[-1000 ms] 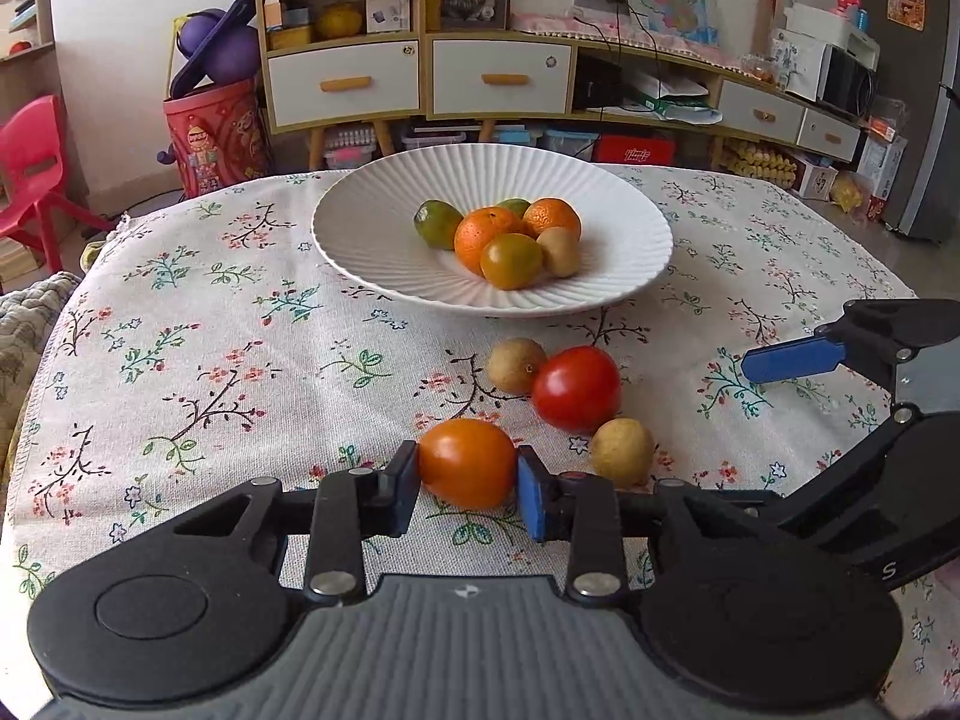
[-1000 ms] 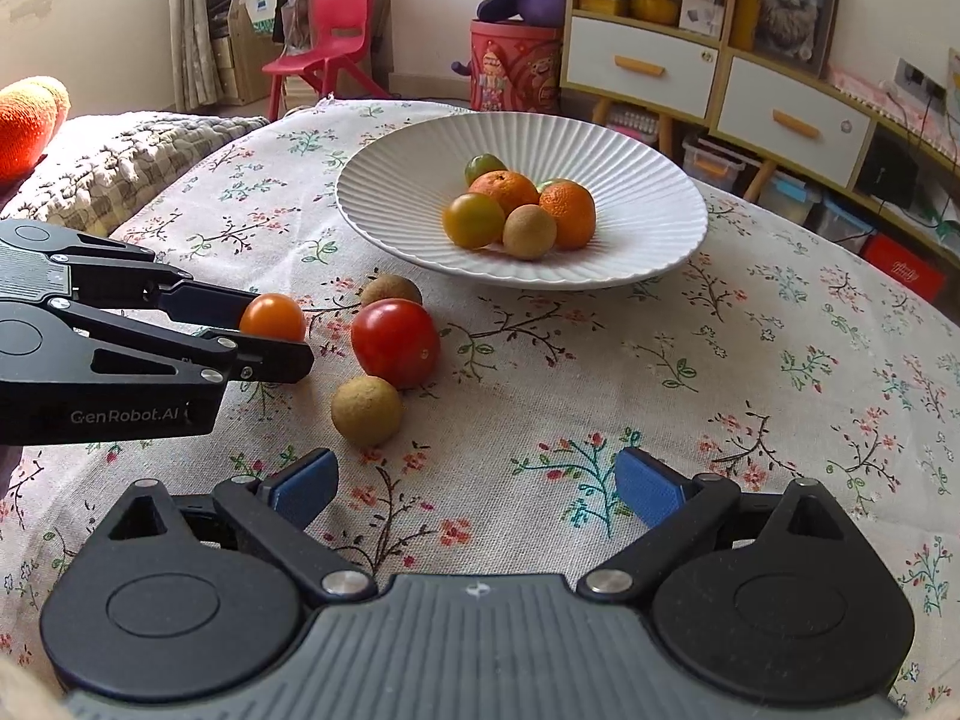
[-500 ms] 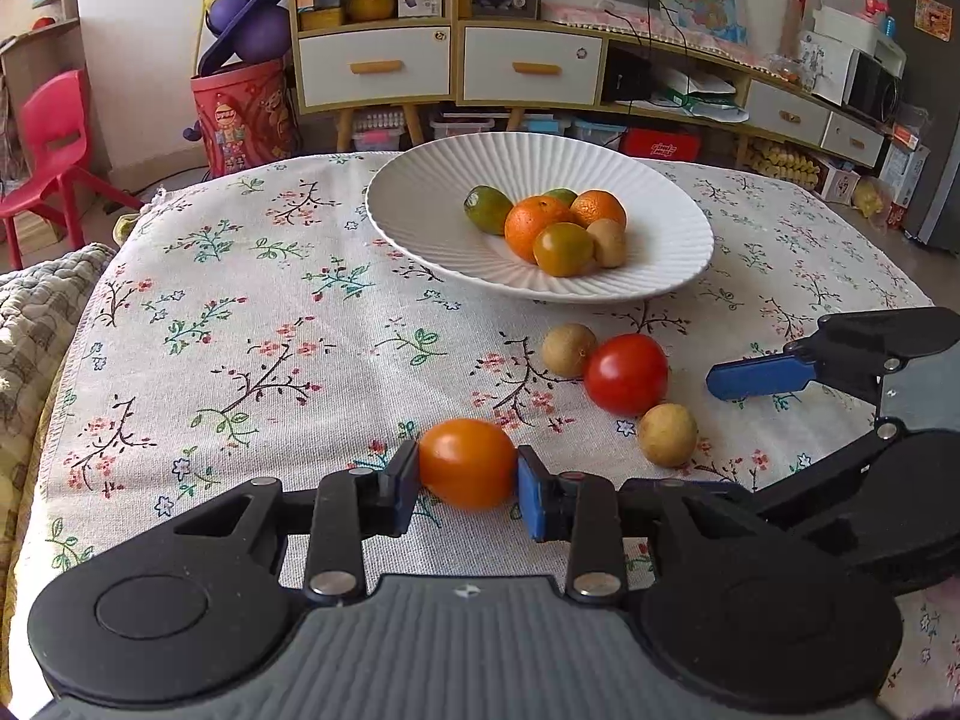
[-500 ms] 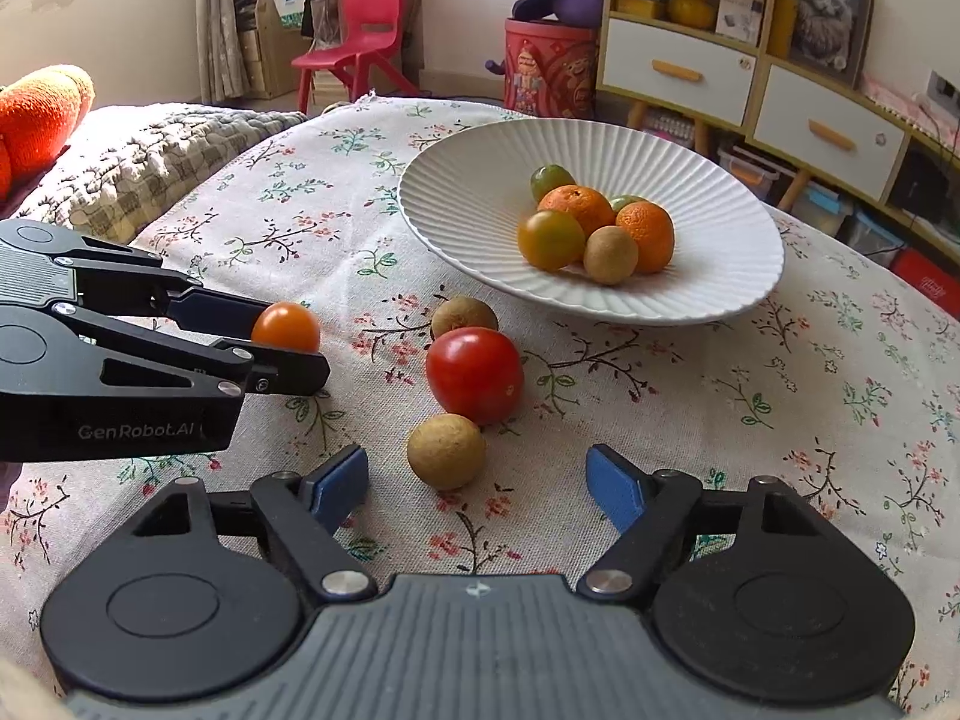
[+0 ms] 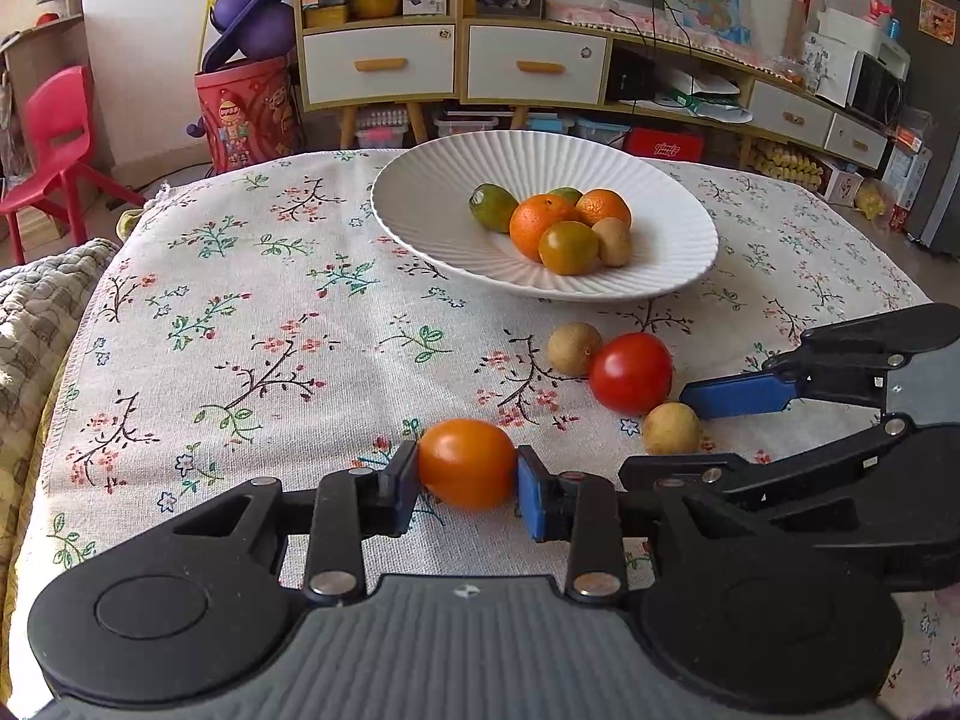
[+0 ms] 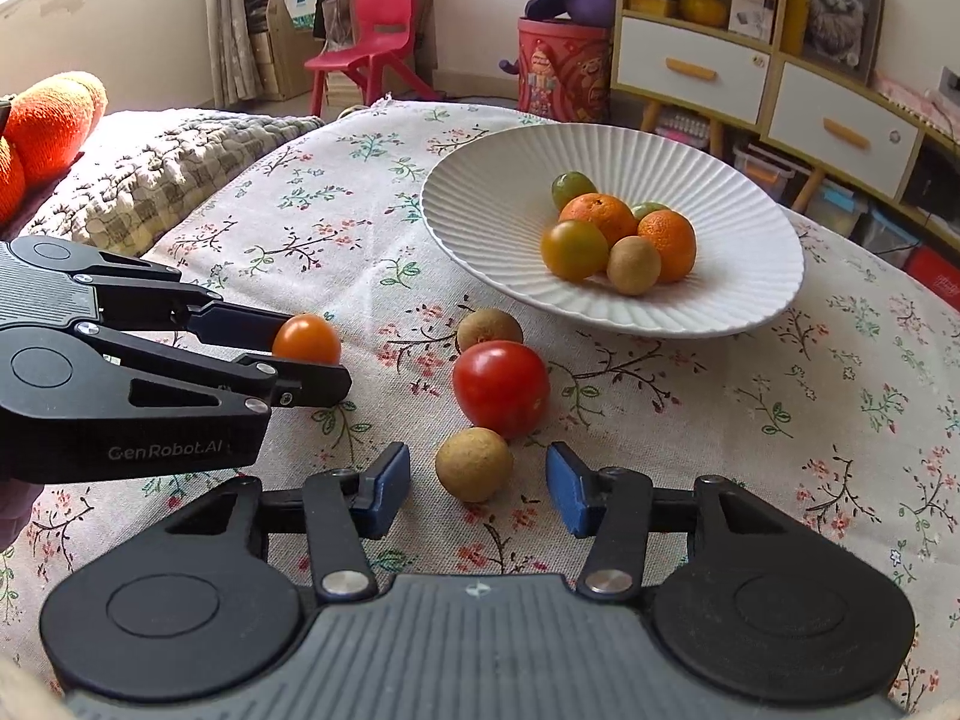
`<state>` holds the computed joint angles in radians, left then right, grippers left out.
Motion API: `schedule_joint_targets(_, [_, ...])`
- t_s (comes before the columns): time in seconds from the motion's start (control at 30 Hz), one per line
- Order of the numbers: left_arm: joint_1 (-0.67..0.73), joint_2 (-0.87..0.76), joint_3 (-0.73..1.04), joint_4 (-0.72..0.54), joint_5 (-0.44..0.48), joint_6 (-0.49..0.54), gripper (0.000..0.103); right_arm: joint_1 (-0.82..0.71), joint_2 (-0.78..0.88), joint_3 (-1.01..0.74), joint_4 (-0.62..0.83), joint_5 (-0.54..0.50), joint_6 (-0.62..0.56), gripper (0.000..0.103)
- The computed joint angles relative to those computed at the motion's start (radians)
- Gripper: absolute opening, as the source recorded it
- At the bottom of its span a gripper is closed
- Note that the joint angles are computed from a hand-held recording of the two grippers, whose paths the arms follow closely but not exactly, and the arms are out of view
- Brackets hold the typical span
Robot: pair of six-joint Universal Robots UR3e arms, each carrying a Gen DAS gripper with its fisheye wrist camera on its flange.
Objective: Organize fruits
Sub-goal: 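Grasp the orange with the left gripper while the right gripper grasps a kiwi, then carry the orange and kiwi into the white bowl and open both grippers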
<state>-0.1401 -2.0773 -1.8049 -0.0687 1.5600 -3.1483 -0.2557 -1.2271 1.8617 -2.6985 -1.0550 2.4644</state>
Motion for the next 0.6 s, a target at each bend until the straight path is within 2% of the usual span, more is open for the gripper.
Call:
schedule_joint_targets(0.27, [-0.002, -0.001, 0.001, 0.000, 0.001, -0.002, 0.015, -0.001, -0.001, -0.017, 0.036, 0.009, 0.000, 0.025])
schedule_joint_targets(0.6, [-0.001, 0.010, 0.007, -0.010, -0.006, -0.007, 0.015, -0.014, -0.015, -0.037, 0.074, 0.039, 0.007, 0.025])
